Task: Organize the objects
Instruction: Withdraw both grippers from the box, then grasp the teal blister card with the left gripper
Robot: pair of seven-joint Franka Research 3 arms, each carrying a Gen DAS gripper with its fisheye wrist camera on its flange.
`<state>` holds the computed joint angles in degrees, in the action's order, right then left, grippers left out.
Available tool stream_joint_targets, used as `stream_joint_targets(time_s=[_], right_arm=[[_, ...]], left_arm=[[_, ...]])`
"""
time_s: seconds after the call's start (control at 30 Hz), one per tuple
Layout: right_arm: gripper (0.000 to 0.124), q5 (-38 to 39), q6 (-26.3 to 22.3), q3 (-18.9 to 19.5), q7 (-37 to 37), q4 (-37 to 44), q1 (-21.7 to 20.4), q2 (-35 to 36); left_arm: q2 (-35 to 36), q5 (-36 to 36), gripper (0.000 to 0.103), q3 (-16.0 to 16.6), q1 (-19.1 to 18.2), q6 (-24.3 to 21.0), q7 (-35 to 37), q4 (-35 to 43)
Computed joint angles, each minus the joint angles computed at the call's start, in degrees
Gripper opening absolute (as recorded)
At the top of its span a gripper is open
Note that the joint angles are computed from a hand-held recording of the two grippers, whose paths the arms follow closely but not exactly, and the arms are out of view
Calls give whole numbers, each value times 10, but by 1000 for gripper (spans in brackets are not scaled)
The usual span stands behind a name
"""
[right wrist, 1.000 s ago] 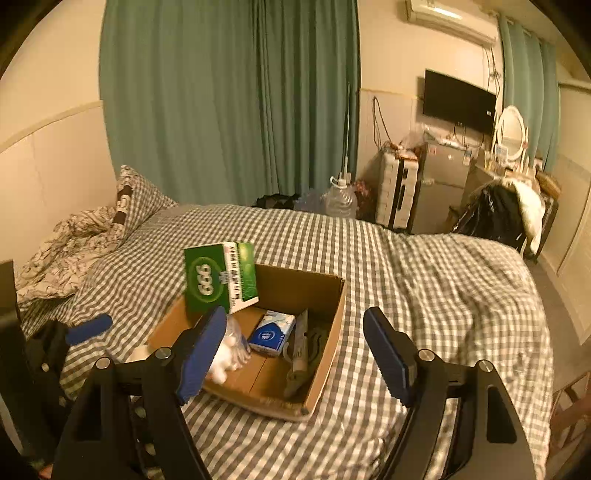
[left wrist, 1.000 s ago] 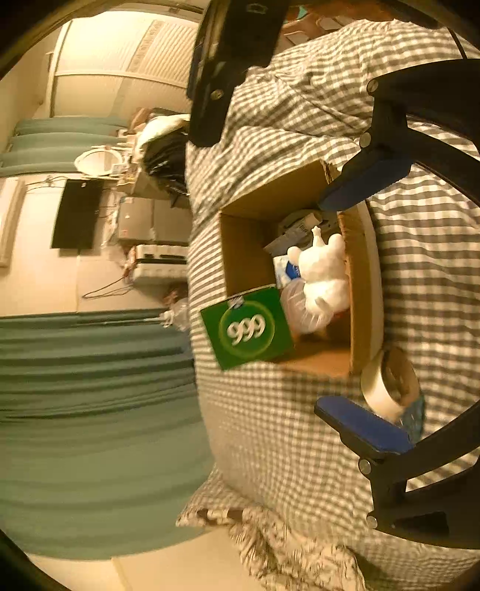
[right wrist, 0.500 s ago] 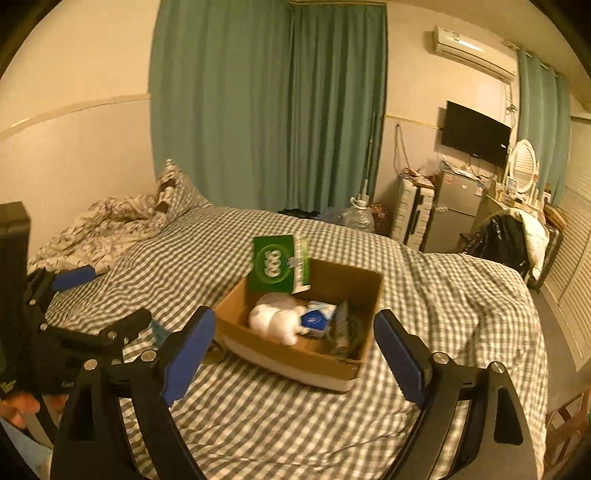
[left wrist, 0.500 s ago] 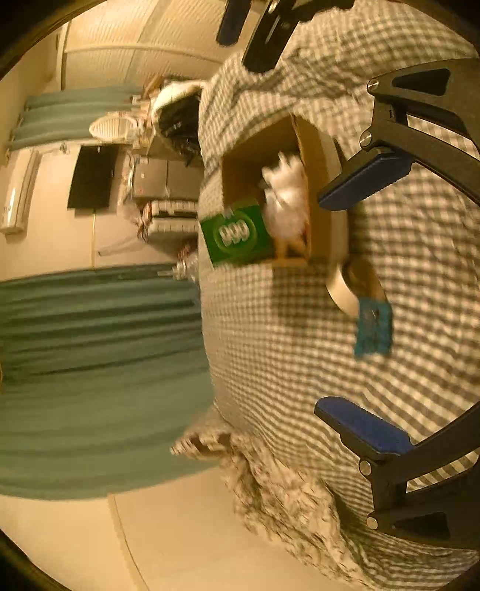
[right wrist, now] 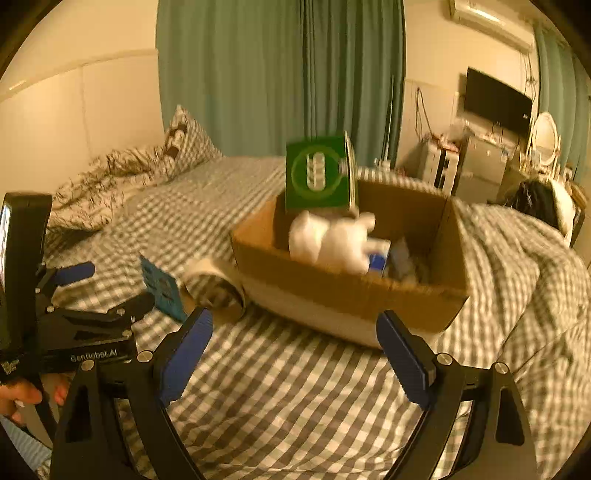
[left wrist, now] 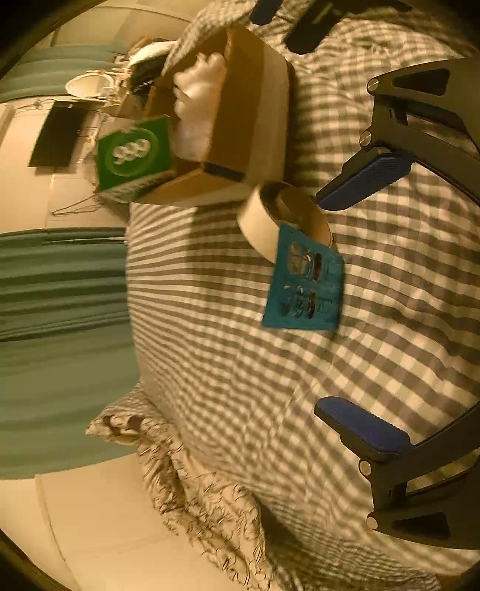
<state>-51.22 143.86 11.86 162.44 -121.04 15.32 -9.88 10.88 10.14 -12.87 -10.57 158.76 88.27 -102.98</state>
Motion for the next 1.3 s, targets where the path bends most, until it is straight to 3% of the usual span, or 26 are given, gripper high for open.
stream_joint_targets(time_s=[0.17, 0.43, 0.5, 0.53, 0.6, 0.67, 0.73, 0.97, 1.07, 1.3], right_arm=[[90, 15, 23, -12, -4, -19, -2, 11], [90, 29, 45, -12, -7, -32, -9, 8], [90, 36, 42, -12, -14, -30, -8, 9], [90, 39, 38, -11, -16, -27, -8, 13], [90, 41, 31, -11, -17, -25, -6, 15], [90, 44, 25, -11, -16, -26, -4, 12], [90, 45, 18, -10, -14, -25, -3, 10], [90, 45, -11, -1, -12, -14, 6, 6], [90, 52, -18, 0, -19, -4, 12, 10], [90, 65, -16, -11, -41, 66, 32, 69]], left_arm=[[36, 37, 103, 7, -14, -7, -26, 31], [76, 33, 103, -4, -11, 5, 8, 65], [85, 14, 103, -17, -1, 2, 31, 73], [91, -20, 103, -37, 15, -22, 65, 84], [95, -64, 97, -53, 28, -42, 101, 91], [89, -84, 79, -54, 30, -41, 120, 86], [85, -109, 72, -56, 34, -52, 136, 85], [49, -162, 71, -49, 38, -72, 153, 62], [17, -179, 71, -43, 39, -60, 168, 40], [-5, -86, 71, 1, 17, -25, 129, 54]])
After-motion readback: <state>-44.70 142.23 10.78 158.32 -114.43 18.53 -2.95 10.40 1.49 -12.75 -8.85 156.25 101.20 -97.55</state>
